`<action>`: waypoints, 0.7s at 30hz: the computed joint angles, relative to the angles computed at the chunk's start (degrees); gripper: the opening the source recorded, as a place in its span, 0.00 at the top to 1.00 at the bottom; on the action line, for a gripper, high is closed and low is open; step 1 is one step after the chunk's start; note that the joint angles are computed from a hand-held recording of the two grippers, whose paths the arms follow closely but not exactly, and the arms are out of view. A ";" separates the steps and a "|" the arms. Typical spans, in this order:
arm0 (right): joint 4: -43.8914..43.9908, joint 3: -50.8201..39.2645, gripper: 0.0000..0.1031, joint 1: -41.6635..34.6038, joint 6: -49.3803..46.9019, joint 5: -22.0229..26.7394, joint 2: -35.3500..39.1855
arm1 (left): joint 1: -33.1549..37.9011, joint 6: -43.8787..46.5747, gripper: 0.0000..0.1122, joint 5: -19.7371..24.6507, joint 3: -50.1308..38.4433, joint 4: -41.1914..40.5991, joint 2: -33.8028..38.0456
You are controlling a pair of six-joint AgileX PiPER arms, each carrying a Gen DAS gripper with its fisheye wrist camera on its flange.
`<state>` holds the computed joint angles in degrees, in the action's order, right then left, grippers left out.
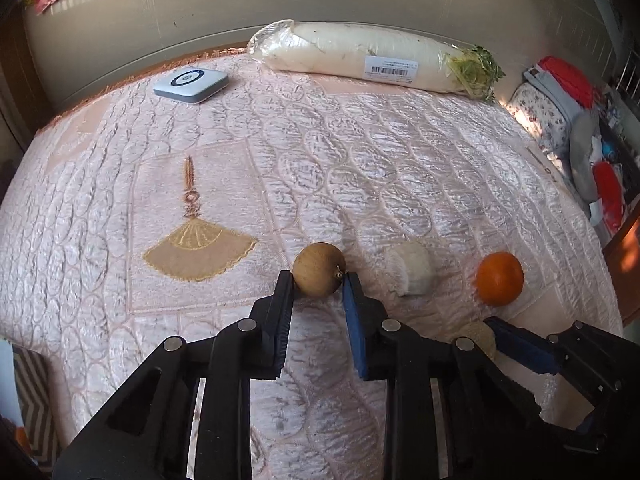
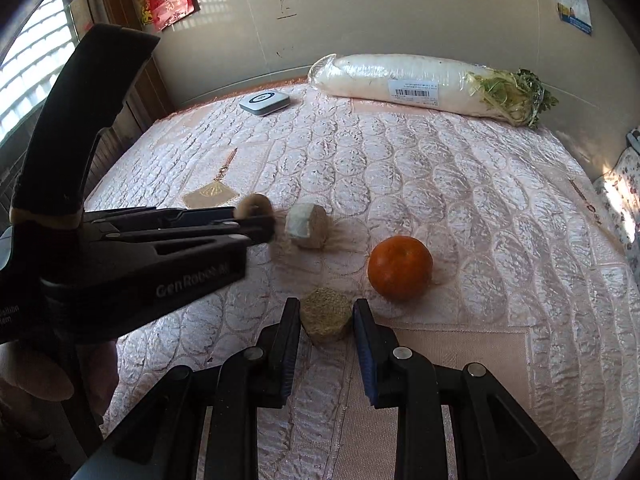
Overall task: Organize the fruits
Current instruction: 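Grasp the longan with the left gripper while the right grasps a rice-cake slice, then carry the longan and rice-cake slice over the tray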
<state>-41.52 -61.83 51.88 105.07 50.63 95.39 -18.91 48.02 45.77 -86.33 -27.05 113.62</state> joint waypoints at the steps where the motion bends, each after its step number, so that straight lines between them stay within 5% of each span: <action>1: 0.01 -0.05 0.75 -0.01 0.01 -0.01 0.03 | 0.45 0.29 0.78 0.25 0.31 -0.45 -0.23; 21: -1.43 -14.00 0.75 8.05 -0.80 8.25 7.27 | 15.03 9.62 0.78 -3.44 17.35 -7.44 -16.00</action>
